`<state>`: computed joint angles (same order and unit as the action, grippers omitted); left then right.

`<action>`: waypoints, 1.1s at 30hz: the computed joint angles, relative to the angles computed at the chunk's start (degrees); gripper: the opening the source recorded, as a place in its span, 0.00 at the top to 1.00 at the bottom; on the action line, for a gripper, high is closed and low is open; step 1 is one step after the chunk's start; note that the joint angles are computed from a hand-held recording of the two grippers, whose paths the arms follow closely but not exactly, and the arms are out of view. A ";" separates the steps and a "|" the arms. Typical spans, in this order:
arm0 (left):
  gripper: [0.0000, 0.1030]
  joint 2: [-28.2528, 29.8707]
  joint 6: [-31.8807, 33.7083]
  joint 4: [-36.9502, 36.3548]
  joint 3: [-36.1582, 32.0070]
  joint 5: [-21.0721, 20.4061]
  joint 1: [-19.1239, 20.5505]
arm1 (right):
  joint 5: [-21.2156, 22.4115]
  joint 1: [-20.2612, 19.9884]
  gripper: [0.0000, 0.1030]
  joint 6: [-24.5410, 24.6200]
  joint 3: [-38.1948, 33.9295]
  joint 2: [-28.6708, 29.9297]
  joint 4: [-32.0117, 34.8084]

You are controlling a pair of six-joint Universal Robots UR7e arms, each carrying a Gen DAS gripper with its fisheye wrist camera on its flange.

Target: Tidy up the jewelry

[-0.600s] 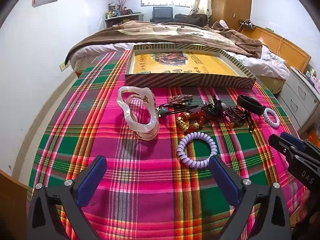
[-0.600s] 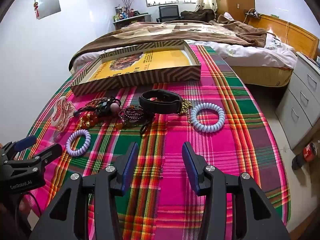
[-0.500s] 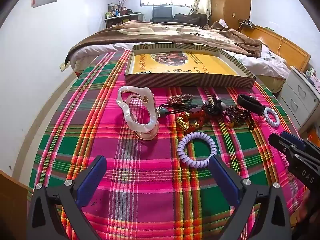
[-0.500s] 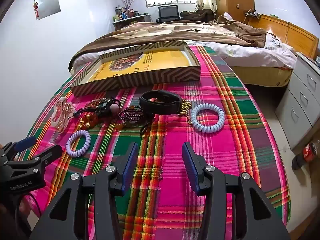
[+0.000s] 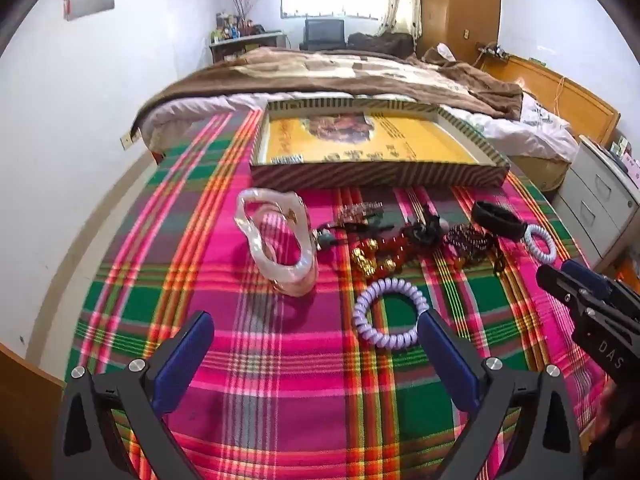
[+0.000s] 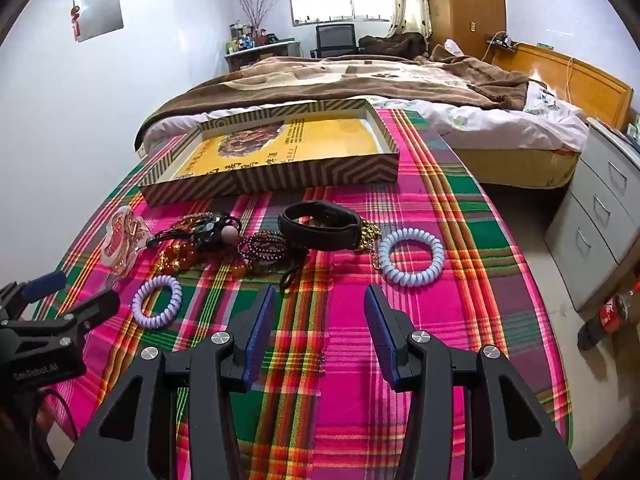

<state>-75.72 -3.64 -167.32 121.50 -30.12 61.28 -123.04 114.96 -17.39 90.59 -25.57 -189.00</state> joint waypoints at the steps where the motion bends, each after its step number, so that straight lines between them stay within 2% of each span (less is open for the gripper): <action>1: 0.00 0.10 0.59 -0.84 0.12 0.51 -0.24 | -0.23 0.11 0.55 0.00 -0.14 0.05 0.24; 6: 0.00 -0.85 0.85 -1.91 0.51 0.24 -0.39 | -1.56 0.50 0.55 -1.66 0.00 0.50 -1.98; 15: 0.00 -1.43 2.15 -4.26 1.07 0.32 -0.91 | -1.02 0.53 0.55 -1.75 0.36 0.07 -2.52; 33: 0.00 -2.60 0.21 -3.02 1.79 0.64 -1.11 | -0.80 1.06 0.55 -1.80 0.51 0.38 -2.74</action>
<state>-78.31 -3.43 -170.34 123.29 -29.48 60.17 -123.83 116.01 -19.19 91.10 -25.19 -191.74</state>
